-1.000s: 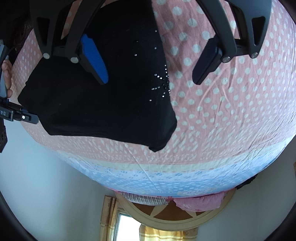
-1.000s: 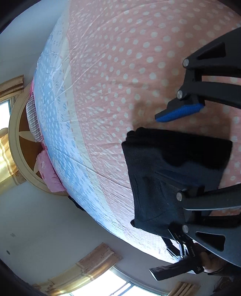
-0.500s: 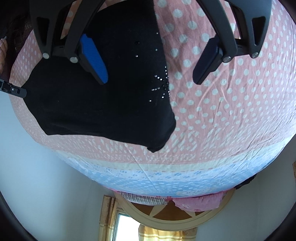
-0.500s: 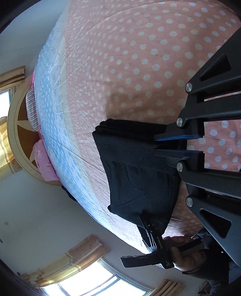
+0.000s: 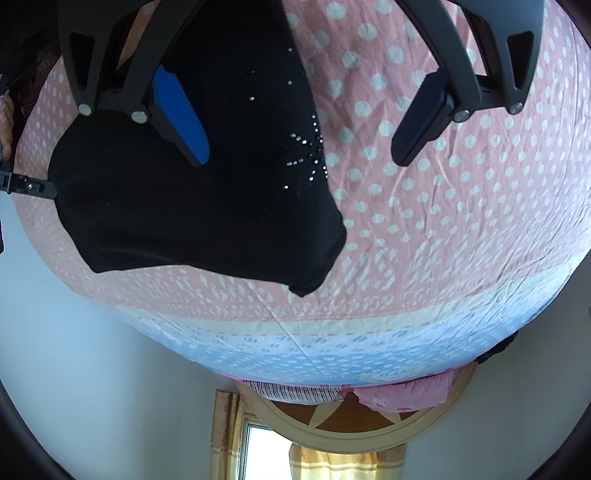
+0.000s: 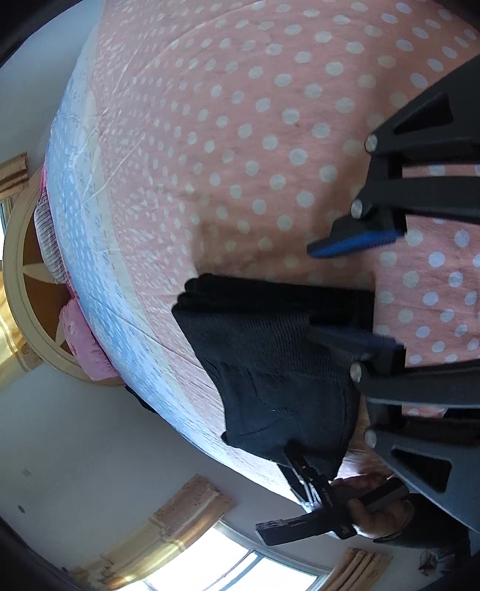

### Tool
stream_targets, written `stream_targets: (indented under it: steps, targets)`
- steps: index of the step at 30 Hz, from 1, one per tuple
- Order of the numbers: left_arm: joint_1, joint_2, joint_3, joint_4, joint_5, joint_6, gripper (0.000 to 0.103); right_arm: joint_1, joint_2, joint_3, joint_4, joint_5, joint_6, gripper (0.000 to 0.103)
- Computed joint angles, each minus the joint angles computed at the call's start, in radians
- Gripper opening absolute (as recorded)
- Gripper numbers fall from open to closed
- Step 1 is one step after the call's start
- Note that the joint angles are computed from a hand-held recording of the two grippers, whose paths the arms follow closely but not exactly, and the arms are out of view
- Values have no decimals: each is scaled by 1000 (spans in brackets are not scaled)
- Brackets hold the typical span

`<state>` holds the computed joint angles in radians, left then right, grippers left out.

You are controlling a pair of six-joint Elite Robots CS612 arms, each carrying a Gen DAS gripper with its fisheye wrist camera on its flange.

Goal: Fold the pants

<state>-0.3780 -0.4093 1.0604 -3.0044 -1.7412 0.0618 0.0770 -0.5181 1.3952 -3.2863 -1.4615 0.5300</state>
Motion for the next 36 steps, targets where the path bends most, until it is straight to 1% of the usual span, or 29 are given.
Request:
stream_targets:
  steps: [2, 4, 8, 11, 12, 13, 18, 23, 26, 29, 31, 32, 33, 34, 35, 36]
  targets:
    - [1, 3, -6, 8, -7, 3, 101, -5, -1, 3, -43, 8, 36, 50]
    - [0, 5, -11, 12, -4, 2, 101, -2, -2, -11, -50, -10, 31, 51]
    - [-1, 8, -18, 26, -5, 12, 102, 2, 16, -72, 1, -24, 19, 53]
    - [1, 11, -29, 51, -19, 8, 102, 4, 38, -124, 73, -27, 17, 53]
    - [3, 13, -33, 60, -26, 3, 103, 5, 44, -137, 94, -27, 11, 54]
    - [4, 15, -38, 69, -35, 0, 103, 3, 48, -142, 102, -21, 11, 58]
    - [18, 32, -82, 139, -113, -25, 103, -7, 57, -141, 77, 17, 26, 58]
    - [19, 32, -83, 147, -131, -15, 103, -16, 57, -128, 44, 48, 56, 57]
    - [27, 41, -103, 158, -163, -39, 103, -17, 51, -114, 36, 44, 63, 57]
    - [24, 46, -116, 172, -158, -35, 103, -12, 55, -123, 49, 24, 59, 57]
    - [21, 45, -115, 177, -155, -17, 99, -8, 60, -129, 53, 19, 55, 56]
    - [21, 44, -113, 178, -163, -8, 93, -9, 62, -129, 46, 28, 51, 50]
    - [23, 44, -112, 175, -172, -4, 88, -13, 64, -127, 27, 53, 58, 46]
    - [25, 43, -108, 169, -187, -1, 84, -24, 71, -125, -2, 117, 89, 37]
    - [27, 41, -103, 165, -205, 3, 78, -30, 78, -126, -21, 158, 117, 36]
    - [28, 41, -102, 163, -213, 5, 74, -34, 83, -128, -32, 175, 135, 36]
